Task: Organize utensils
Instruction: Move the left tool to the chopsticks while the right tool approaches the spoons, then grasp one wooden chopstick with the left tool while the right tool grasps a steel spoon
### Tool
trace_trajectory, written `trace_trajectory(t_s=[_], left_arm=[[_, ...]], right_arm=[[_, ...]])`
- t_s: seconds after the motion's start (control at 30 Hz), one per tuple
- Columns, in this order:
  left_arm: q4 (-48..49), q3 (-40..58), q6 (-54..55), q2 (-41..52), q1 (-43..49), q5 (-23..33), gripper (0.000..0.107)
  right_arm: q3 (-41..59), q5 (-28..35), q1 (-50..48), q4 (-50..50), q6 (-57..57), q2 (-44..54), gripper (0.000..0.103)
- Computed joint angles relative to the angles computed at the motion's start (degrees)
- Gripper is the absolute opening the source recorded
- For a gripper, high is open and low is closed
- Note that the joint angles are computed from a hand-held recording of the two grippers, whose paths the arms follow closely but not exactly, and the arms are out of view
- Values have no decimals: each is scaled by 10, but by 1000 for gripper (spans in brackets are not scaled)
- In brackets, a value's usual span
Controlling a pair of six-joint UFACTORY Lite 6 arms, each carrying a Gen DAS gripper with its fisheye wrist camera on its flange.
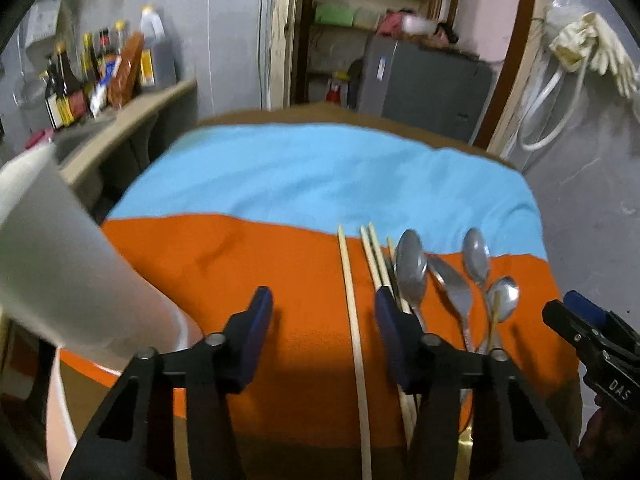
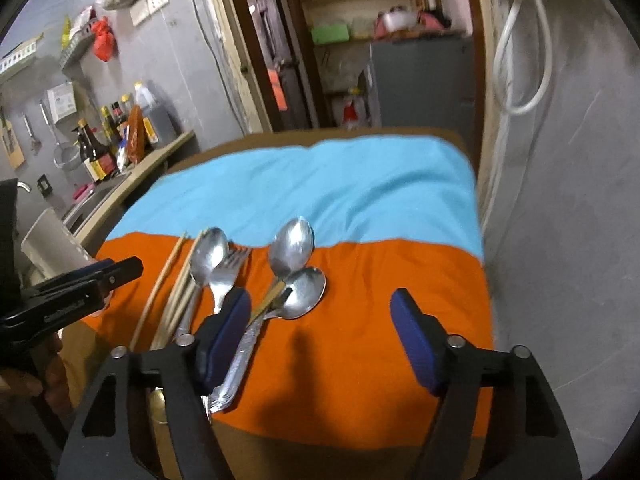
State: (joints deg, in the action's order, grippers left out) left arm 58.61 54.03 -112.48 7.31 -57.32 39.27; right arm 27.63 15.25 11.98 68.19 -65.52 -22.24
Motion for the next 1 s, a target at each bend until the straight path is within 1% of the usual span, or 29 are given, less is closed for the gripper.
trace_trajectory(t_s=[0.07,0.13,0.17,0.27,0.4,0.47,0.5,0.6,0.63,0.67,0.7,0.73,0.77,0.83,0.93,1.0], left_arm=[[-17,3,22,11,17,-26,36],[-35,5,51,22,35,-56,33],[-40,7,59,27,40,-65,31],[-46,9,76,34,54,-84,30],[-64,4,109,31,78,-114,29],[-82,15,128,38,82,-117,29],[-91,14,139,35,86,-121,29],[-105,23,156,43,92,-126,29],[-111,24,164,42,92,-127,27],[-114,27,166,43,89,-125,23],[-121,26,176,41,92,-130,20],[-125,27,183,42,95,-135,13],[-134,25,193,39,99,-144,6],[-147,22,205,35,104,-156,2],[-148,5,192,14,105,-170,2],[-114,-18,142,-14,94,-173,2]], right_arm=[[23,29,-22,52,-63,50,56],[45,59,-38,72,-87,92,50],[54,71,-46,76,-93,109,47],[81,100,-63,83,-105,160,40],[114,140,-84,85,-119,206,38],[132,158,-90,85,-128,228,37],[138,162,-89,84,-130,235,36],[153,172,-83,75,-125,251,25],[155,173,-82,69,-121,254,18],[157,174,-82,66,-118,257,13],[160,177,-83,64,-116,261,11],[162,180,-86,62,-114,264,9],[163,185,-90,62,-113,267,7],[166,194,-91,65,-111,269,6],[157,201,-89,66,-106,254,4],[145,191,-80,64,-98,230,3]])
